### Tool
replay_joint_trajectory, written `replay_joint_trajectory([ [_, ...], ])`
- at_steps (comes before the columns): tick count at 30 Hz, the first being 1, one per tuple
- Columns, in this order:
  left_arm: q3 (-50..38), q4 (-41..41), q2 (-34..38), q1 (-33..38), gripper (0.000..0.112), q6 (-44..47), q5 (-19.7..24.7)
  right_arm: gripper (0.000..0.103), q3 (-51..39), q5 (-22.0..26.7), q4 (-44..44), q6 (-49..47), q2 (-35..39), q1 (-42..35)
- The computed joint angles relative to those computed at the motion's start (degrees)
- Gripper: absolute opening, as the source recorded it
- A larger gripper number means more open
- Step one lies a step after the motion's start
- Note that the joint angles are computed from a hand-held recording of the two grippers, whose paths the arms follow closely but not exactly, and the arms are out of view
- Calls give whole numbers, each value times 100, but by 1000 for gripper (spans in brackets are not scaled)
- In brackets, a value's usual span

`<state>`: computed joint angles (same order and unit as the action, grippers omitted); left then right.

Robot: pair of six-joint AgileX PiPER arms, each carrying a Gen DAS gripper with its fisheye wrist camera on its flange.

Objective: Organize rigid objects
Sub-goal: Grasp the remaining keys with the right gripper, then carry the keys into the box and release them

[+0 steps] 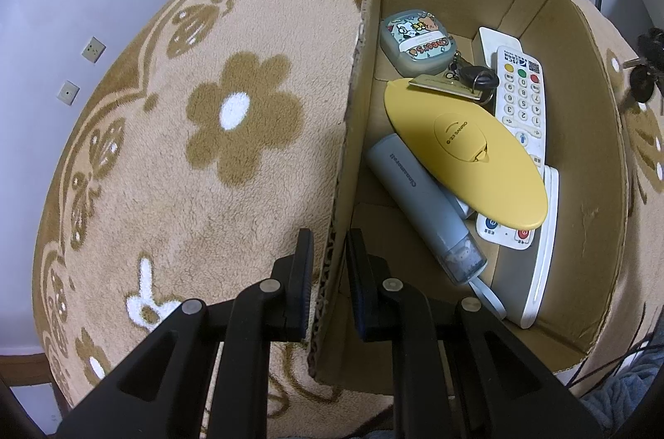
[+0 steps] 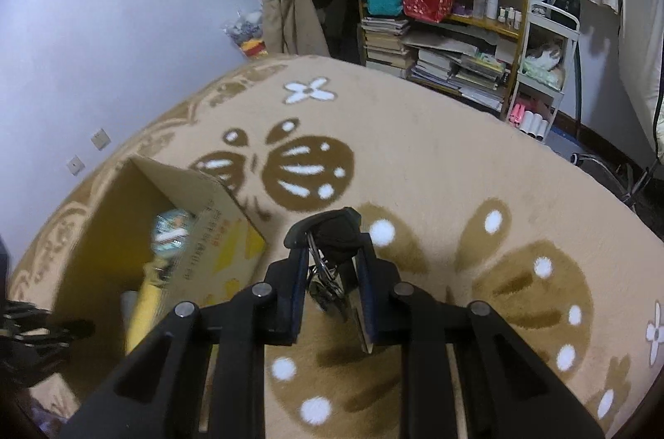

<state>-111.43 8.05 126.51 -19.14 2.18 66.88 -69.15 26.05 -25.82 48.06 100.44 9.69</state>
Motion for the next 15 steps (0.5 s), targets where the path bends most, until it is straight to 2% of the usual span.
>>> replay_joint_trajectory([
  [9, -10, -36, 5, 10, 15, 30, 1, 24, 19, 20, 58, 242, -661, 452],
  [15, 6, -40, -11, 13, 14, 31, -5, 24, 109, -263, 135, 365, -942, 755],
])
